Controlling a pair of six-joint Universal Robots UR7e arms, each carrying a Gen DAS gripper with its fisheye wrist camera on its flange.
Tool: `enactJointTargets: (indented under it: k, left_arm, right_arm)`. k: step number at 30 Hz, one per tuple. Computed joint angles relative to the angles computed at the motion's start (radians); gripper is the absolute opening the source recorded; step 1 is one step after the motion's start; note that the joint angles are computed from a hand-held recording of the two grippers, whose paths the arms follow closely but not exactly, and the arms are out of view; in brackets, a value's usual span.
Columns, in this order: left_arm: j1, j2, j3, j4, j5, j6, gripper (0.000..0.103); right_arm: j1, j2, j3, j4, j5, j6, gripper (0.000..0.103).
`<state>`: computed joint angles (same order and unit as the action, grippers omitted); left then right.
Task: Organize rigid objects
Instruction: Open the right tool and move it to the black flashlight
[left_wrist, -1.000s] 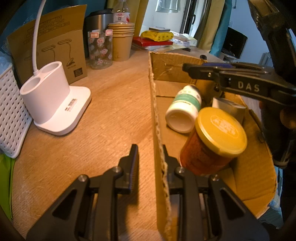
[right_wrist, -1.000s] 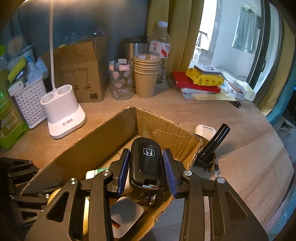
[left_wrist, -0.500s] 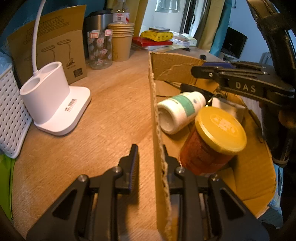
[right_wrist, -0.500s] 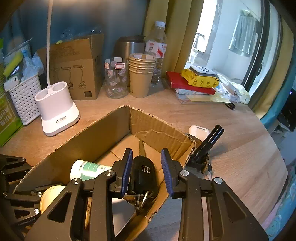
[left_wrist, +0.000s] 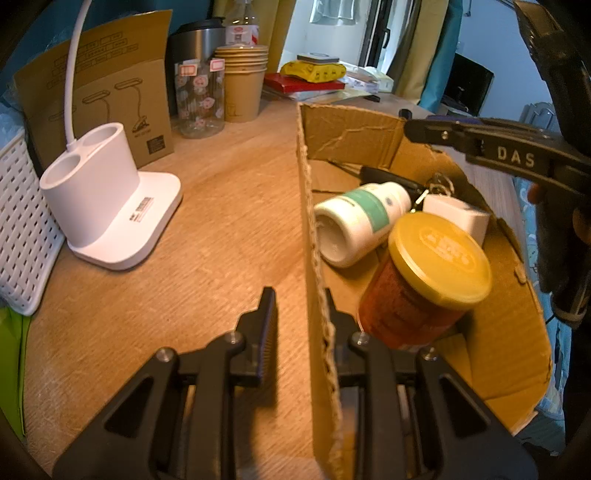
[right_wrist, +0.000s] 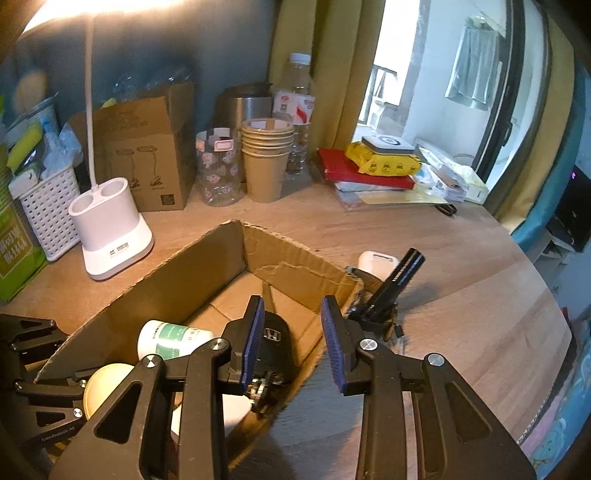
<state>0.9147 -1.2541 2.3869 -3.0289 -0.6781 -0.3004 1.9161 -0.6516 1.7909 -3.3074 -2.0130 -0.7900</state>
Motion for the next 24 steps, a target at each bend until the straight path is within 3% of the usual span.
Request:
enactJointTargets:
  k: [24]
  left_arm:
    - [0.001,-0.002,-0.001,0.003,0.005,0.002,0.025]
  right_arm:
    - [-0.073,-0.053,-0.048,-0.029,-0.042,0.038,0.044]
